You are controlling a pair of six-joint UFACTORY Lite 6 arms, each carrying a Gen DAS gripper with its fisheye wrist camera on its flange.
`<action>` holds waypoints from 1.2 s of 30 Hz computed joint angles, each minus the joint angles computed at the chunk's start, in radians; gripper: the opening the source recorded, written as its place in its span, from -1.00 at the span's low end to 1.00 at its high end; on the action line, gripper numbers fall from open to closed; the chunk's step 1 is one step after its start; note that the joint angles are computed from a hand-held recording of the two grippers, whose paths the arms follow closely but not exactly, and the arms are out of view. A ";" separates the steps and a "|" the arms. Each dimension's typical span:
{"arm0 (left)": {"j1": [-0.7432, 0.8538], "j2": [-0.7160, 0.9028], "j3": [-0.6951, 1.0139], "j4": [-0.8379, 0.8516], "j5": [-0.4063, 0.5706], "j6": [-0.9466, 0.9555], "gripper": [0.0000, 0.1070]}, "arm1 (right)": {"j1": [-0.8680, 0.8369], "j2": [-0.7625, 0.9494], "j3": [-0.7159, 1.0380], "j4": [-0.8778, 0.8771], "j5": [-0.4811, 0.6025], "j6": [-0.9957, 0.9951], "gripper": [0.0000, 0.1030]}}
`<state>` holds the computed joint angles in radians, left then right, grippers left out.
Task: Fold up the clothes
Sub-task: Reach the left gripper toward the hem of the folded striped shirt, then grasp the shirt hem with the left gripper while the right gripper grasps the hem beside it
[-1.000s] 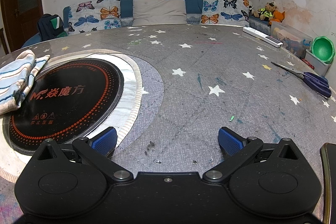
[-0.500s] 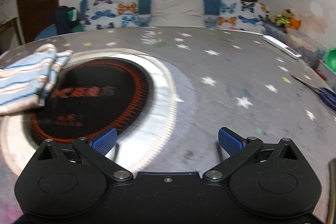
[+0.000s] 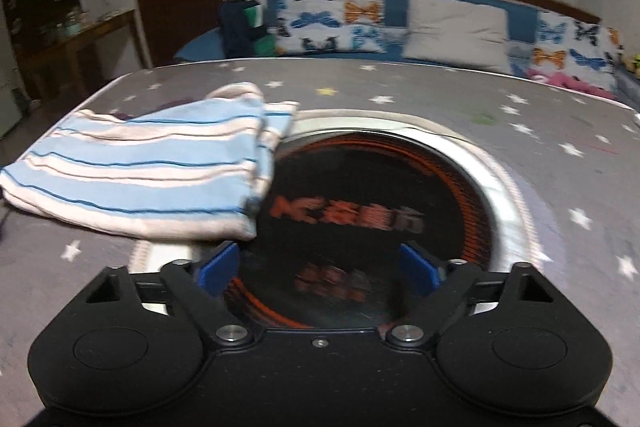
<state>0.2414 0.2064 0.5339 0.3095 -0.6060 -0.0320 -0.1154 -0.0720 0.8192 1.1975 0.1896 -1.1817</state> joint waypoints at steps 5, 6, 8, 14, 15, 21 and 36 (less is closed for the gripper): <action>0.083 0.068 0.066 0.161 0.010 -0.104 0.37 | 0.059 0.121 0.118 -0.063 -0.009 0.095 0.39; 0.089 0.076 0.077 0.192 0.015 -0.129 0.22 | 0.061 0.126 0.123 -0.065 -0.010 0.100 0.36; 0.096 0.089 0.098 0.260 0.029 -0.189 0.02 | 0.070 0.167 0.165 -0.107 0.007 0.151 0.18; 0.091 0.051 0.064 0.329 0.030 -0.224 -0.65 | 0.079 0.186 0.188 -0.159 0.032 0.189 -0.27; 0.095 0.039 0.050 0.339 0.026 -0.223 -0.72 | 0.075 0.186 0.188 -0.139 0.043 0.168 -0.42; 0.076 -0.081 -0.049 0.352 0.033 -0.224 -0.81 | 0.070 0.120 0.143 -0.149 0.100 0.116 -0.80; 0.431 -0.528 -0.288 1.390 -0.048 -0.839 -0.73 | -0.082 -0.395 -0.148 -0.475 0.500 0.279 -0.81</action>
